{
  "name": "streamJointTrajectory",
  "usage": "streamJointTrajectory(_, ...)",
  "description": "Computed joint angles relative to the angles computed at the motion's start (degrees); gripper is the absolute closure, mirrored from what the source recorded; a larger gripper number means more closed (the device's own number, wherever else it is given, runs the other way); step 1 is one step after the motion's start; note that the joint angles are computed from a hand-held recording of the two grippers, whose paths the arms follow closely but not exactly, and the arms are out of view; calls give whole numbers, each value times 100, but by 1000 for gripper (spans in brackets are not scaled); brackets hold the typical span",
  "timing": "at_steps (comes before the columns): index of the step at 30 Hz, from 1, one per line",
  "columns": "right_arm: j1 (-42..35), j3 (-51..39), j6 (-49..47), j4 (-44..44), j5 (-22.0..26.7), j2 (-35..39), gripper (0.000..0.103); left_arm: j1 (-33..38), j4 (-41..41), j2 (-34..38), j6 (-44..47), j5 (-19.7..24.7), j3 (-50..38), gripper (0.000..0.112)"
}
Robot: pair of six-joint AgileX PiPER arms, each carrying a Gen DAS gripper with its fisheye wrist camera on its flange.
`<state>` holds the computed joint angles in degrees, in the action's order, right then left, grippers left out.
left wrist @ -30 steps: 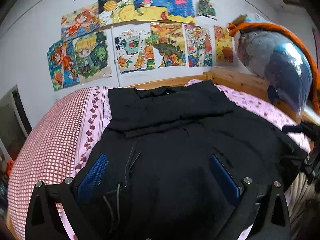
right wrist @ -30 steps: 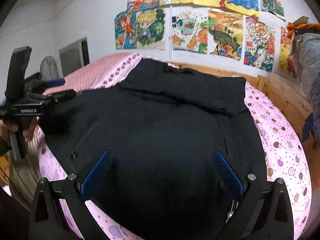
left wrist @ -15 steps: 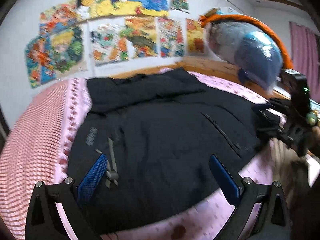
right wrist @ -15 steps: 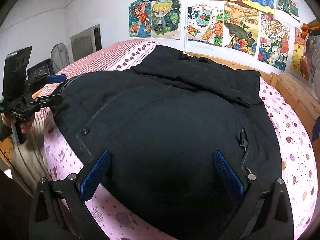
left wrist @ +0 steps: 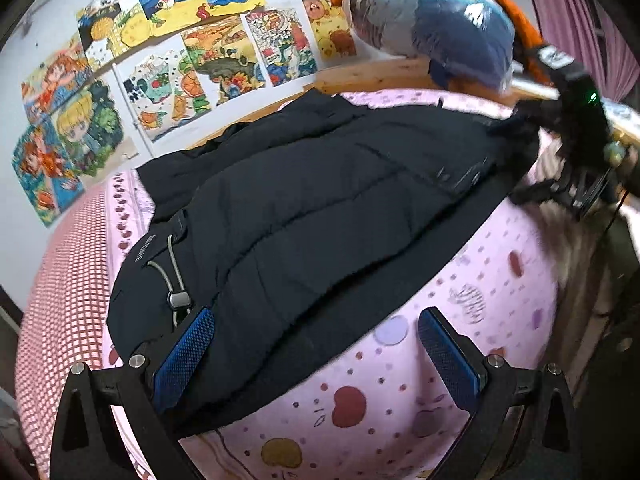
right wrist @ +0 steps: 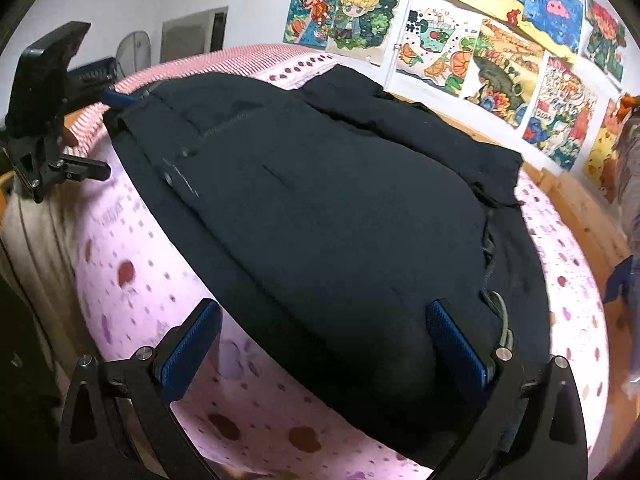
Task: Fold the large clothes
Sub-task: 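Lower both grippers onto the edge of the black jacket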
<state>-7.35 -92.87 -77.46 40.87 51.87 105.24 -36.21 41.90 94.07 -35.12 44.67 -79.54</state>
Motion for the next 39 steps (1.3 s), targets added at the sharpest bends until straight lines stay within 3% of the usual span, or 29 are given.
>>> streamJointTrajectory(5, 48, 551, 28, -327, -916, -386, 2, -331, 1173, 220, -971, 505, -39, 9)
streamJointTrajectory(10, -7, 722, 158, -146, -1576, -534, 2, -421, 1804, 141, -1737, 505, 40, 9)
streamJointTrajectory(17, -73, 866, -737, 701, -1863, -537, 2, -840, 3294, 451, -2756, 1471, 112, 9)
streamJointTrajectory(22, -66, 790, -665, 995, -1970, -448, 3, -572, 2977, 700, -3291, 1746, -217, 9)
streamJointTrajectory(27, -171, 657, -593, 1283, -1739, -299, 17, -309, 2756, 442, -3454, 1348, -79, 10)
streamJointTrajectory(31, -152, 489, -498, 1247, -1771, -144, 20, -430, 3027, 513, -3260, 1447, -99, 23)
streamJointTrajectory(35, -182, 349, -379, 1349, -1547, -82, 42, -464, 2992, 554, -2936, 1433, -223, 34)
streamJointTrajectory(39, -121, 476, -561, 1528, -1639, -146, 54, -440, 2852, 612, -2660, 1370, -373, 45)
